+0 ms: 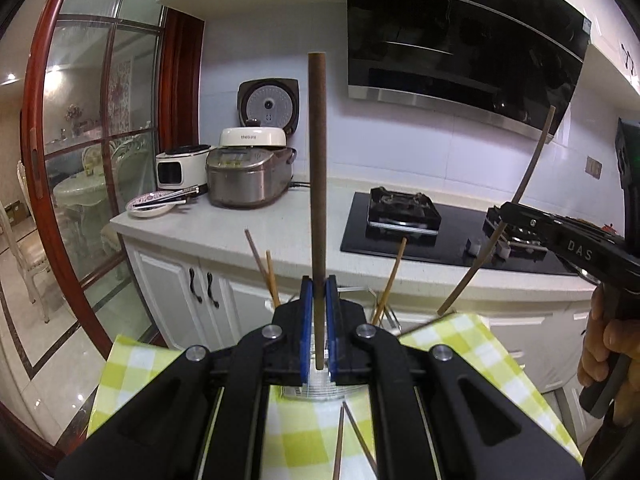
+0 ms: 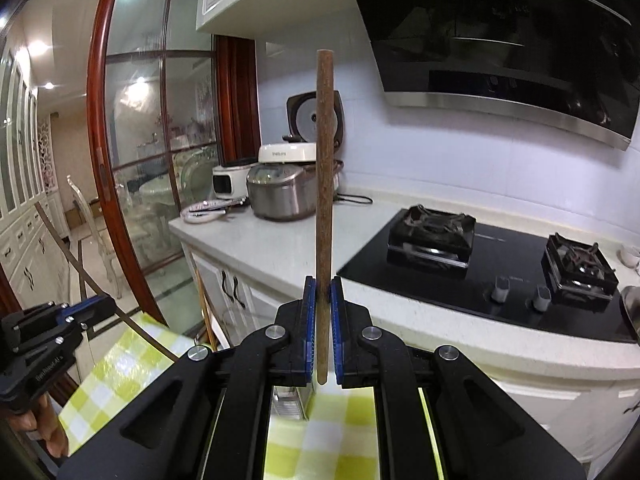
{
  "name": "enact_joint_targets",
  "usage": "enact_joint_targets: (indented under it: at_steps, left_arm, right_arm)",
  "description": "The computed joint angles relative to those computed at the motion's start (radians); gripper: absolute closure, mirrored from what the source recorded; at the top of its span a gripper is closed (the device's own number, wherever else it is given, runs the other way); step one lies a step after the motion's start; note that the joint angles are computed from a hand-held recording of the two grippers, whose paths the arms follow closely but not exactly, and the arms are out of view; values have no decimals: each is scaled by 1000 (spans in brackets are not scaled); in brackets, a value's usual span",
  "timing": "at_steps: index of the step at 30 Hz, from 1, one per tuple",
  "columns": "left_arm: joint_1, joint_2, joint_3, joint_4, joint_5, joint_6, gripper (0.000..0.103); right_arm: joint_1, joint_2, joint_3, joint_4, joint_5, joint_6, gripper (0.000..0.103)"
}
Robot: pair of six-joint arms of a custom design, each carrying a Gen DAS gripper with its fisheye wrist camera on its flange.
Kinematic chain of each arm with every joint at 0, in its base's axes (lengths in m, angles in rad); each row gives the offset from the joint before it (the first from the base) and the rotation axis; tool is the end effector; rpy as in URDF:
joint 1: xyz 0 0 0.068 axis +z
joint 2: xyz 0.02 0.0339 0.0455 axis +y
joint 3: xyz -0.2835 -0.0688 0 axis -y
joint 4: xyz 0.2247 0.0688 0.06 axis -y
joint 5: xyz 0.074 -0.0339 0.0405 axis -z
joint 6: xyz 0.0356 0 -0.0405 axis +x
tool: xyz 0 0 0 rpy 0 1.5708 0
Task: Organize utensils
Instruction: 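Lift both held chopsticks up and carry them over the wire rack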
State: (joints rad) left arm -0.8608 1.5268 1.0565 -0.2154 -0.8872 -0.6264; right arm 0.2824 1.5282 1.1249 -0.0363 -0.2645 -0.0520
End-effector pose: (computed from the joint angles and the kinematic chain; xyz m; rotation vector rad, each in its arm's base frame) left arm 0.2228 -0.2169 0.2873 -0.2064 1.9719 0.0560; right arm 0.3203 0.1026 0.3176 -0.5021 1.9546 0.4124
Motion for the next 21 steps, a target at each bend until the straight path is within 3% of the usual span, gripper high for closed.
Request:
enact_joint_targets:
  at_steps: [8, 21]
  left_arm:
    - [107, 56, 31, 96, 87, 74, 96]
    - [209, 128, -4, 185, 207, 52, 96]
  right_arm:
    - [41, 77, 79, 27, -4, 39, 95]
    - [76, 267, 179, 0, -18, 64, 95]
